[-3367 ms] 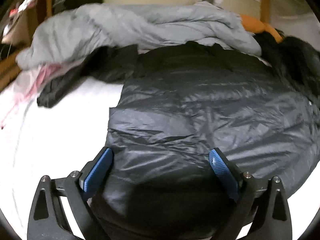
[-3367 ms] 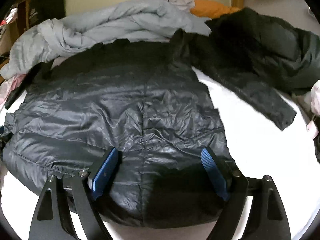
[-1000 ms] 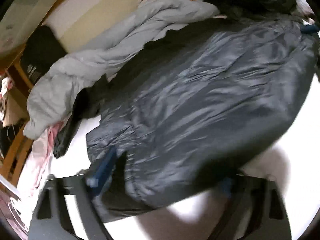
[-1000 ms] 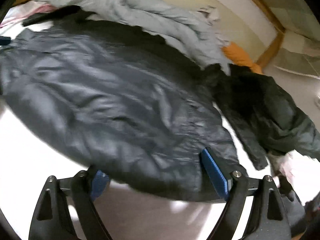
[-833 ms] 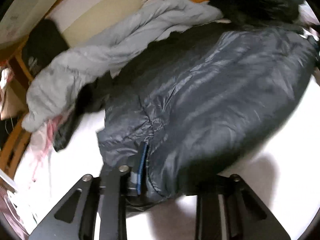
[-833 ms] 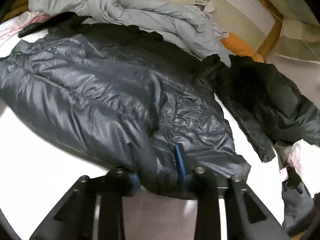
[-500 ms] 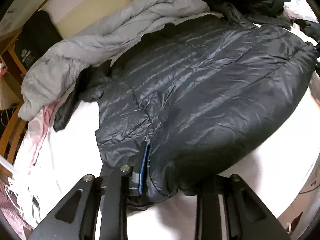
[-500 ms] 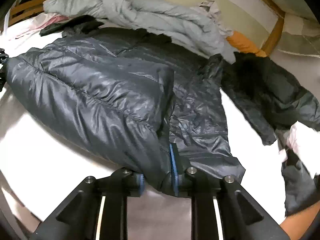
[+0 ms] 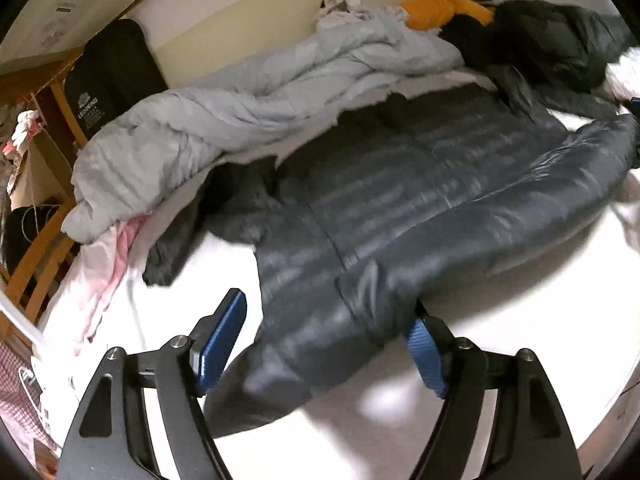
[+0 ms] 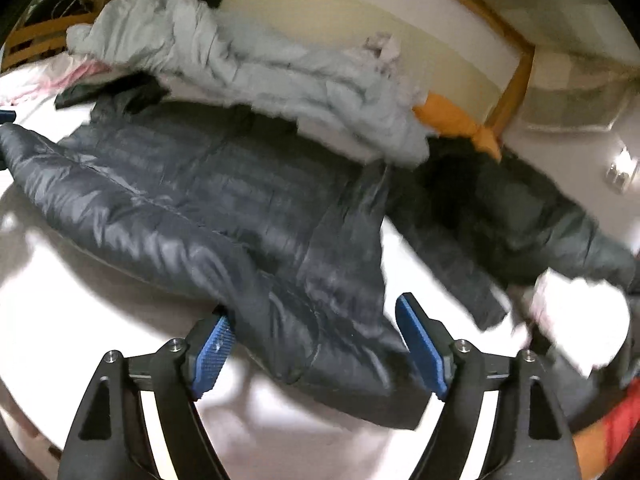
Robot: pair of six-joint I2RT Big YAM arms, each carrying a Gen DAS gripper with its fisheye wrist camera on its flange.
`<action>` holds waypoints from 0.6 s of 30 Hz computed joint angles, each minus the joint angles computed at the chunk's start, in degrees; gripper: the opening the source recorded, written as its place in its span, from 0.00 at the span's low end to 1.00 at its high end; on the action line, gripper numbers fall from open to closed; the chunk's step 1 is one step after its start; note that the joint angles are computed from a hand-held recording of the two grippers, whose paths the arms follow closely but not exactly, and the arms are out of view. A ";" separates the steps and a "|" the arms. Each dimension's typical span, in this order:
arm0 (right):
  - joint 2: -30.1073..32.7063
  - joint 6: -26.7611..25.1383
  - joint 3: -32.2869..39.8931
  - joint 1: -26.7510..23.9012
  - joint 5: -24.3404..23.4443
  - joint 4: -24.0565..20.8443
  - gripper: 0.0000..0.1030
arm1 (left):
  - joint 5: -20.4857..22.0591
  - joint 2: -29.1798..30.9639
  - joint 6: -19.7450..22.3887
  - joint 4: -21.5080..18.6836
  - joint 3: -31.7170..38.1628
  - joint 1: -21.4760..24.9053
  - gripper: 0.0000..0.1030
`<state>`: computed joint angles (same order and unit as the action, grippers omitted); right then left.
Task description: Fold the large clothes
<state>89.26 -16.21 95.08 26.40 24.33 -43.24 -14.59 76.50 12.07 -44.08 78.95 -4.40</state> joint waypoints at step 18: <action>25.84 11.12 31.31 -8.53 -11.47 -12.94 0.83 | 10.95 20.41 -8.44 -4.68 16.37 8.29 0.84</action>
